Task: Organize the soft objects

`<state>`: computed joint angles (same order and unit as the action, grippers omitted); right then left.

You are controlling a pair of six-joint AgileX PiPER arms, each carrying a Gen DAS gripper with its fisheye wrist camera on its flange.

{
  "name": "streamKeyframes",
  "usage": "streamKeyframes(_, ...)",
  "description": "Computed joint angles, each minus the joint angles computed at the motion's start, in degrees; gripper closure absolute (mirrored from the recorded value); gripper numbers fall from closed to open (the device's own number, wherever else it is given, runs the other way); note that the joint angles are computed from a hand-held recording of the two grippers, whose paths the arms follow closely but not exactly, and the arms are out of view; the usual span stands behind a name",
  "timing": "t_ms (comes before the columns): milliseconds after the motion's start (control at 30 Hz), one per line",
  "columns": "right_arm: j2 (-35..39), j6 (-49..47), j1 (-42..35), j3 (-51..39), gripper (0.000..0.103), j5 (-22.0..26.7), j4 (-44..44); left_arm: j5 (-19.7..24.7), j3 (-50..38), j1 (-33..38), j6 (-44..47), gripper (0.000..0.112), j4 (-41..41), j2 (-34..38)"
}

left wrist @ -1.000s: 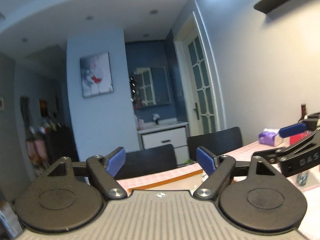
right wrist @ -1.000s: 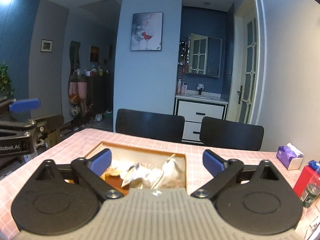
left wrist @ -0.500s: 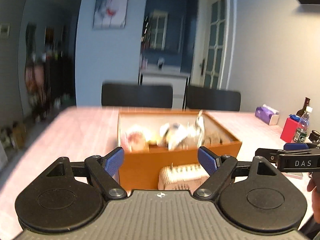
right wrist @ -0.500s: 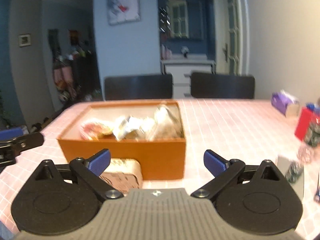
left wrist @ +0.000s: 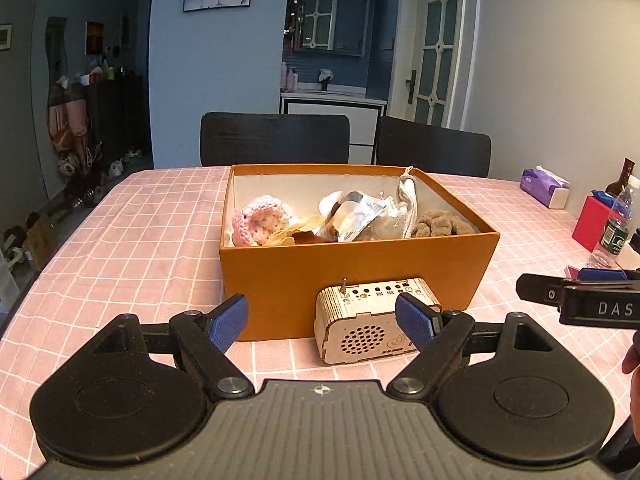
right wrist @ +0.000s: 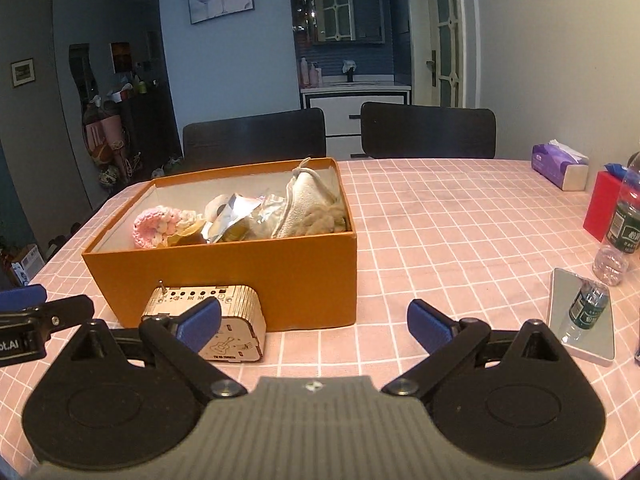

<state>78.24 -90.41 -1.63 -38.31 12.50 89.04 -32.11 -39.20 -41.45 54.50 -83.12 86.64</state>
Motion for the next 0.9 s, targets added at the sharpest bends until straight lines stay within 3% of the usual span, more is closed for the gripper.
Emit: streamKeyframes(900,-0.31,1.74,1.15,0.32,0.006,-0.47,-2.62,-2.19,-0.33,-1.44,3.11,0.015,-4.91,0.07)
